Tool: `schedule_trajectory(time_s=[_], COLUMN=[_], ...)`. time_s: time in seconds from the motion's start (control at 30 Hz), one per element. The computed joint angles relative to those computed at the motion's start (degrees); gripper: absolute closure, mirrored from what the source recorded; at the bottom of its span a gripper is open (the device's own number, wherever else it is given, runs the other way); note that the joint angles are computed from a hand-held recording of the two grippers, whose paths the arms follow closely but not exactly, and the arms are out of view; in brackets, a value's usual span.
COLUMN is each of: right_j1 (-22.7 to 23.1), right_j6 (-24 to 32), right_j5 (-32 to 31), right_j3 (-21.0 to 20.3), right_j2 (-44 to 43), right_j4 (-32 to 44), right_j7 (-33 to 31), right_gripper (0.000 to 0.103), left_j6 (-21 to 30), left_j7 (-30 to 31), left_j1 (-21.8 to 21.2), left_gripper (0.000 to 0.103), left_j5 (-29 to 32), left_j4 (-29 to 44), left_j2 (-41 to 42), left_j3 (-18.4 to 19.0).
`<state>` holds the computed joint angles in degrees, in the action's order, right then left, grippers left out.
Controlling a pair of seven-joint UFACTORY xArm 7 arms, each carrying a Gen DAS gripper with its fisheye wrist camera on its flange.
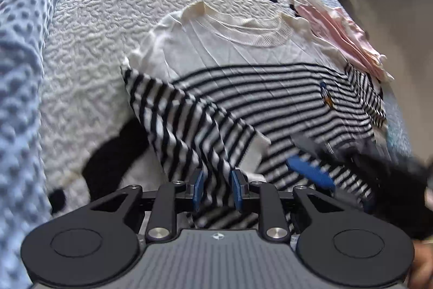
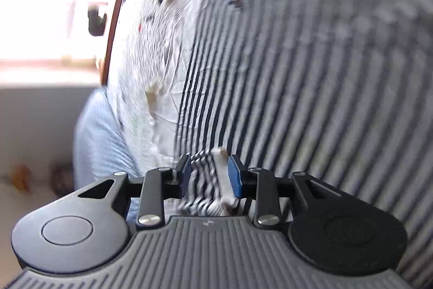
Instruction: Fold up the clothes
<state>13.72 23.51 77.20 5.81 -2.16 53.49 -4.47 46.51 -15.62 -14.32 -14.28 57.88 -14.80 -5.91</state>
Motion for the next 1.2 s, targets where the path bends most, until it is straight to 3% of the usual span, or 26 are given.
schedule_trajectory(time_s=[0.23,0.3,0.37,0.4,0.5,0.7,0.83,1.0,1.1,1.13,1.2], right_j1=[-0.33,-0.18,-0.43,-0.57,-1.22,-1.40,-2.82,-5.89,-9.30,-10.52,-13.18], right_j6=[0.90,0.77,1.41,1.82,1.63,-1.19,2.36,6.47,12.63,13.85,15.92], right_j5=[-17.21,-21.86,-24.61,-25.68,-25.26,-31.12,-30.24,-21.97,-18.77,-17.56,-16.46], right_j3=[1.91,2.37,2.60,2.64,2.38,1.02,1.25,2.12,-0.58,-2.12,-6.12], right_j2=[6.84,7.09,6.99,6.86,4.03,4.09,7.15,9.31,4.85,2.24,-2.35], right_j4=[7.09,7.95,8.07,8.03,5.61,7.16,9.56,10.66,7.89,5.95,2.65], right_j7=[0.52,2.51,3.23,3.38,0.64,0.50,-3.89,-12.53,-13.64,-14.56,-16.72], right_gripper=[0.073,0.079,0.096,0.100,0.100,0.100,0.100,0.096,0.077,0.066,0.063], left_j6=[-11.00,-11.71,-11.67,-11.57,-10.56,-10.14,-8.23,-1.96,6.18,8.03,10.44], left_j7=[0.73,2.40,4.27,5.22,7.31,7.04,3.84,-2.40,-6.49,-7.66,-9.31], left_j1=[-2.49,-3.29,-3.83,-4.07,-4.44,-3.91,-3.08,-2.40,-2.75,-3.04,-4.08], left_gripper=[0.079,0.076,0.075,0.075,0.075,0.075,0.074,0.069,0.066,0.066,0.064], left_j5=[2.03,1.83,1.89,1.69,-0.07,-1.37,2.11,8.59,10.96,11.75,13.48], left_j4=[-9.77,-10.18,-10.20,-10.25,-9.76,-9.72,-8.23,-3.83,2.36,5.19,12.17], left_j2=[-3.23,-3.10,-2.68,-2.69,-2.40,-2.20,-1.42,0.31,1.78,2.83,6.29], left_j3=[-1.97,-1.47,-1.16,-0.95,-0.05,-0.41,-2.07,-4.34,-5.20,-5.63,-6.63])
